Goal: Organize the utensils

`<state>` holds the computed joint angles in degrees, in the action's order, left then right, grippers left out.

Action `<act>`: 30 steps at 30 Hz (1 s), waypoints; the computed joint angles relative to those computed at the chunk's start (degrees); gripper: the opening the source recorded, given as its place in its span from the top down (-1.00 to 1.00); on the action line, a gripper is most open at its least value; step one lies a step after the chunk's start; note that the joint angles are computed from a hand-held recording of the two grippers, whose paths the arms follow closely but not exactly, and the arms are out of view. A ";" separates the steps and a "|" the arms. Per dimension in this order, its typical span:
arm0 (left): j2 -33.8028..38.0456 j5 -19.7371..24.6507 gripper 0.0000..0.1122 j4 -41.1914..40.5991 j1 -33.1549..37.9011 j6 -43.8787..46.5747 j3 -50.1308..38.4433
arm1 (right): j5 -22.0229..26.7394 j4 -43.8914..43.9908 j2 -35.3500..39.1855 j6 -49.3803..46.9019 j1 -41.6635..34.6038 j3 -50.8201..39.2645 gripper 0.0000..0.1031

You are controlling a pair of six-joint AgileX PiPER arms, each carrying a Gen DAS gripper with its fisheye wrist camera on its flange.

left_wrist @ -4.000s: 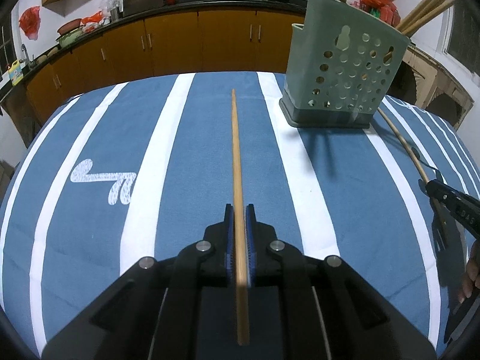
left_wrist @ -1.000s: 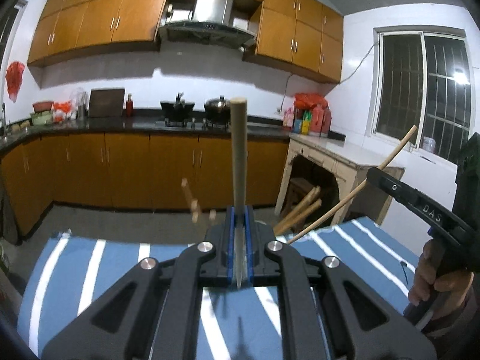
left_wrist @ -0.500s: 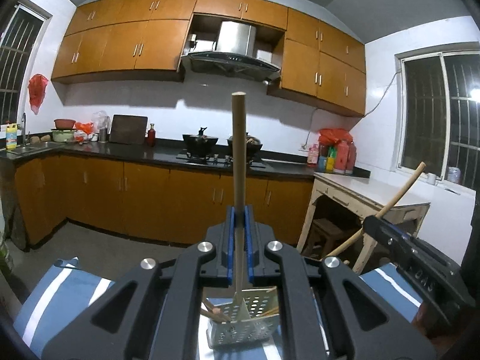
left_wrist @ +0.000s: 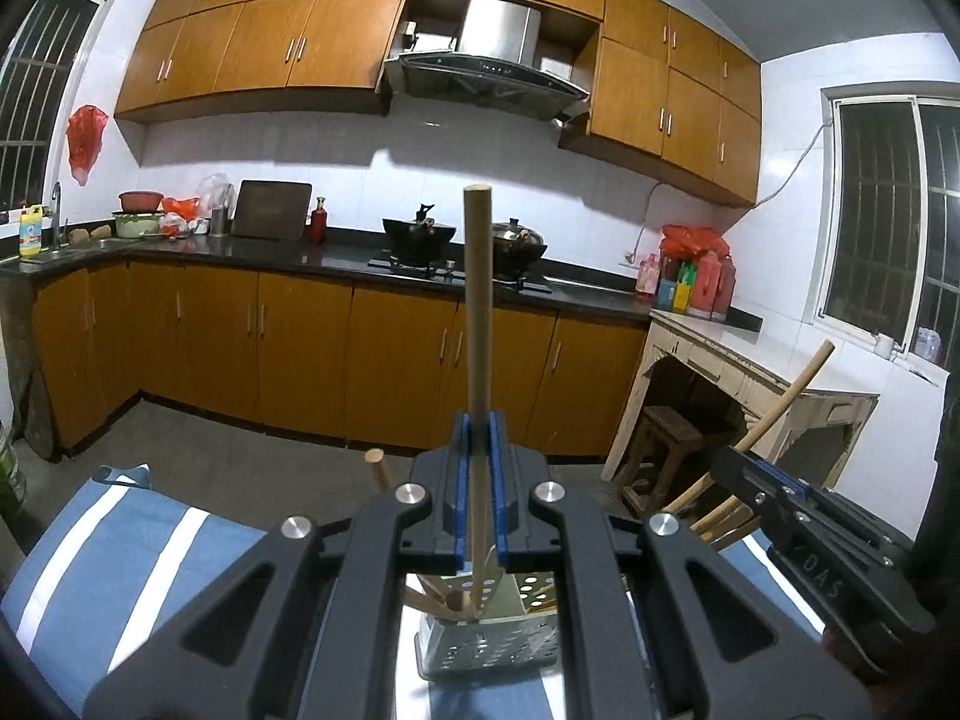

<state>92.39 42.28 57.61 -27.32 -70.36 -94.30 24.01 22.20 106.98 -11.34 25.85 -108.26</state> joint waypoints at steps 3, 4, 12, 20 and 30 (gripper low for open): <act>0.26 -0.20 0.86 -0.72 0.44 0.67 0.01 | -0.16 -0.20 0.18 0.05 0.21 0.03 0.85; 0.58 -0.10 0.86 -1.04 0.48 1.03 -0.41 | -0.18 0.20 0.18 -0.40 0.12 0.06 0.85; 0.75 -0.74 0.86 -2.24 0.81 1.78 0.37 | 0.18 -0.25 0.59 0.22 0.28 -0.88 0.85; 1.49 -0.08 0.78 -4.47 1.71 3.46 -1.29 | 1.02 -4.10 1.48 3.66 0.97 -2.71 0.84; -3.01 0.92 0.30 -3.02 0.48 2.04 1.64 | -1.58 0.31 -4.65 -0.30 0.03 4.35 0.35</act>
<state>89.37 43.21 54.59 -26.84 -68.32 -92.66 22.42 22.51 102.33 -11.64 25.87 -103.91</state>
